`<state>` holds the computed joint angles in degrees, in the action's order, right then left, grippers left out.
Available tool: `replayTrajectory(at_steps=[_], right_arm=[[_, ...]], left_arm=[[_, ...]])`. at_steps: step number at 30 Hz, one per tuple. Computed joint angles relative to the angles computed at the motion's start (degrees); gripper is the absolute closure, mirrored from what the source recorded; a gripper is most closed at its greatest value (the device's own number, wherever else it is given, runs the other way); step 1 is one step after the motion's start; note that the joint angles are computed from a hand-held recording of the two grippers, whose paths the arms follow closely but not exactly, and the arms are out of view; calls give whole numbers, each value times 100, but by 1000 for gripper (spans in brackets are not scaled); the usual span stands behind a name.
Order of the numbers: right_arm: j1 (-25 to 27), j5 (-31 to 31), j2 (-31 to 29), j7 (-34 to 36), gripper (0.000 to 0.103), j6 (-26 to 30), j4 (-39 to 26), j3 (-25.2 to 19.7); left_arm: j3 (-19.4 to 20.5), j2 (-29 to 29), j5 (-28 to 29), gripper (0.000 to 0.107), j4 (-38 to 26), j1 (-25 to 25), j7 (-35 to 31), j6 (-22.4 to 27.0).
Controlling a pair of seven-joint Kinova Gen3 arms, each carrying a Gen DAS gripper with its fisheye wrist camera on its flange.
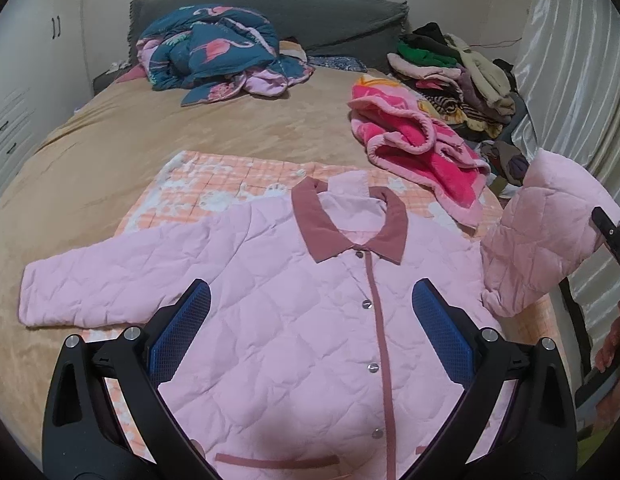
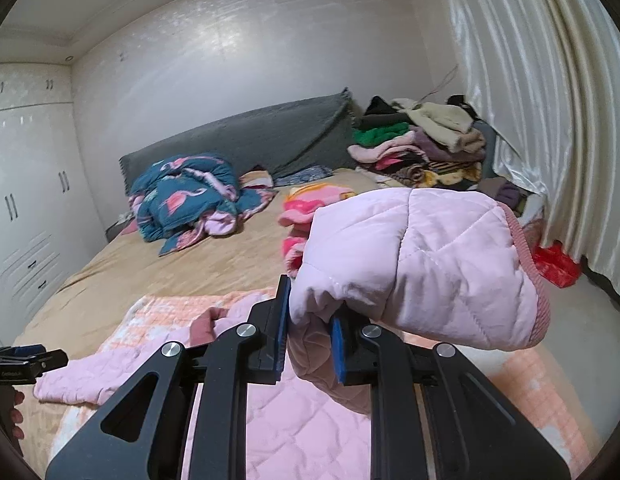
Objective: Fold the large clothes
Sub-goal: 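Lift the sleeve with the right gripper and fold it across the jacket front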
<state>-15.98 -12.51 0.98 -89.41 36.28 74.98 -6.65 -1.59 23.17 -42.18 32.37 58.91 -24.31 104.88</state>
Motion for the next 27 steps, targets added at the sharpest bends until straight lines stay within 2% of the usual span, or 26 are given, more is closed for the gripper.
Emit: replayTrajectory(at_steps=[4,10,14,19,24,27], right_arm=[[-122,-67,134,116,86,-28,-11,-107],[-294,-256,430,400,86,-183,-32,-270],[-414,-380,585,520,86,-274,106,-385],[-747,-149,759,325,86,-369,378,-483],[-994,-45,909,99,86,-424,654,-554],[-1096,-57,1022,2,83,-403,789,-616]], left_arm=[[85,-239,56,13,477,-93,188,-234],[233,-312,-226,13,783,-152,32,-306],[377,-566,-103,13,1334,-365,400,-651],[668,-824,42,13,1950,-685,804,-1051],[860,-864,167,13,2220,-897,841,-1206],[927,-982,297,13,2532,-1032,1009,-1466]])
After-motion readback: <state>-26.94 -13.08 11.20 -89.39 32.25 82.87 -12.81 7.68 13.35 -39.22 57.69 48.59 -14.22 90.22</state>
